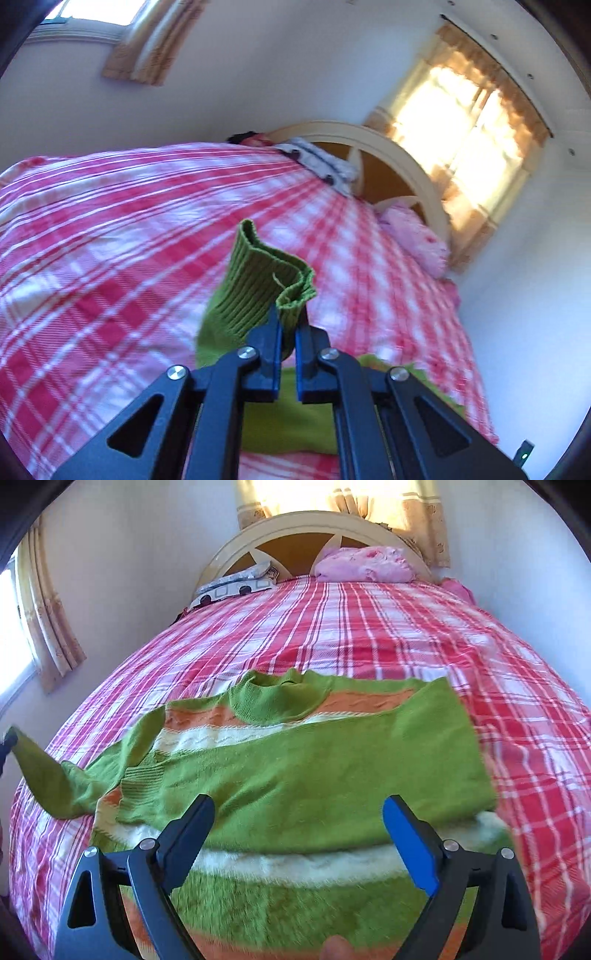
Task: Fold small clothes
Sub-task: 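Grasp the sleeve cuff with the left gripper and lift it, then carry the sleeve with the left gripper across the sweater body and lay it down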
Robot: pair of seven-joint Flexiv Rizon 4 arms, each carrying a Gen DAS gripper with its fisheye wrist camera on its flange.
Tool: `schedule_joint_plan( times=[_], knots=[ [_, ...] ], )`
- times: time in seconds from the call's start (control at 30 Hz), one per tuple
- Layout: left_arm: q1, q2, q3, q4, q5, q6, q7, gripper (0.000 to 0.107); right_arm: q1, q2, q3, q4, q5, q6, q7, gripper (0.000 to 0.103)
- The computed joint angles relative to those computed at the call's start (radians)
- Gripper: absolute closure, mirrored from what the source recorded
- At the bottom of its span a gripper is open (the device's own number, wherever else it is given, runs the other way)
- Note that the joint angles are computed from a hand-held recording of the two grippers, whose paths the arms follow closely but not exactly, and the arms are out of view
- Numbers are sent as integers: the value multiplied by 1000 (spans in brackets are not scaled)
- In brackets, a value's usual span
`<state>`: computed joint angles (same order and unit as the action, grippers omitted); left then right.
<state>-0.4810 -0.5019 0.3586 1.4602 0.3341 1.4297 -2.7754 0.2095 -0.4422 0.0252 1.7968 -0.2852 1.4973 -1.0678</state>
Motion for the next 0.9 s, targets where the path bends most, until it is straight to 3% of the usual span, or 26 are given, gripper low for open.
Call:
schedule_joint_plan(
  times=[0.3, 0.6, 0.77, 0.9],
  knots=[
    [28, -92, -143, -202, -102, -4, 202, 102, -92, 103, 85, 130, 77, 81, -80, 10],
    [9, -231, -204, -477, -202, -68, 386, 102, -167, 169, 149, 195, 153, 135, -160, 10],
    [-5, -341, -253, -679, -253, -139, 488, 102, -174, 187, 144, 221, 173, 157, -177, 10],
    [-29, -456, -247, -883, -268, -247, 527, 102, -212, 189, 181, 232, 202, 157, -202, 10]
  ],
)
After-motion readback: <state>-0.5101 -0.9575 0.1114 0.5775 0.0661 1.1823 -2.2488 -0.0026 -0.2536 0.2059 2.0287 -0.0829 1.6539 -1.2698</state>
